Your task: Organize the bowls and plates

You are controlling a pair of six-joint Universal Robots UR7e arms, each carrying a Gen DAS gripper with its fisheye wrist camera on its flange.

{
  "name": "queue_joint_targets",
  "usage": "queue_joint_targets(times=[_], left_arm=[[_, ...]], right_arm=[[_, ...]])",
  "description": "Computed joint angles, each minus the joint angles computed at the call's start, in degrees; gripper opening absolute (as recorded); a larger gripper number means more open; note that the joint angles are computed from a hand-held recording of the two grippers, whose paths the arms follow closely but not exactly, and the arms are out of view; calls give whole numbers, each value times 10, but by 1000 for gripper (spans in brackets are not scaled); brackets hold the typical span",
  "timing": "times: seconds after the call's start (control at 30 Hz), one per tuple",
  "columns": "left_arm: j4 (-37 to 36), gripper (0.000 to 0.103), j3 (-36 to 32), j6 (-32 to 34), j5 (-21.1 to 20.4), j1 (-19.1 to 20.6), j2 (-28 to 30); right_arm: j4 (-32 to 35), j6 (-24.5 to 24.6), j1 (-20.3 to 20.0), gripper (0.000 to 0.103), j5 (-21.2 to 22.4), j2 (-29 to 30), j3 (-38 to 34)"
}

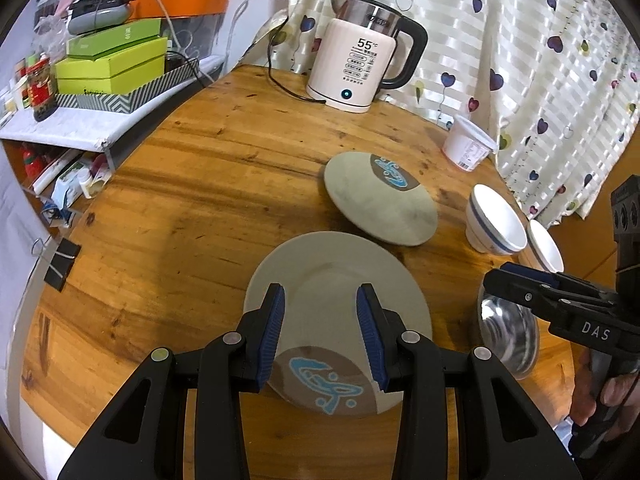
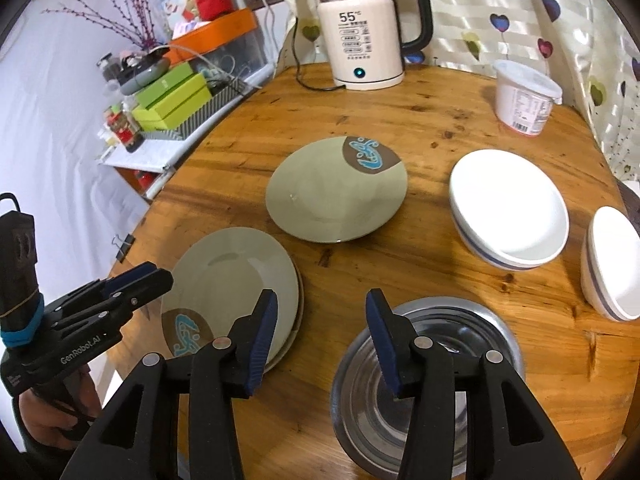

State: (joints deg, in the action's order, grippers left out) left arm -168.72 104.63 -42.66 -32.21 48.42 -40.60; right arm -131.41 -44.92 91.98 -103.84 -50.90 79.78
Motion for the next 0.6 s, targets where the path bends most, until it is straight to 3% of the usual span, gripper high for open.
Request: queue_joint_targets(times=[0.6], left_arm=[[6,39,-34,37,-17,6,12]], right_arm=[[1,5,-5,46,6,1,-10]])
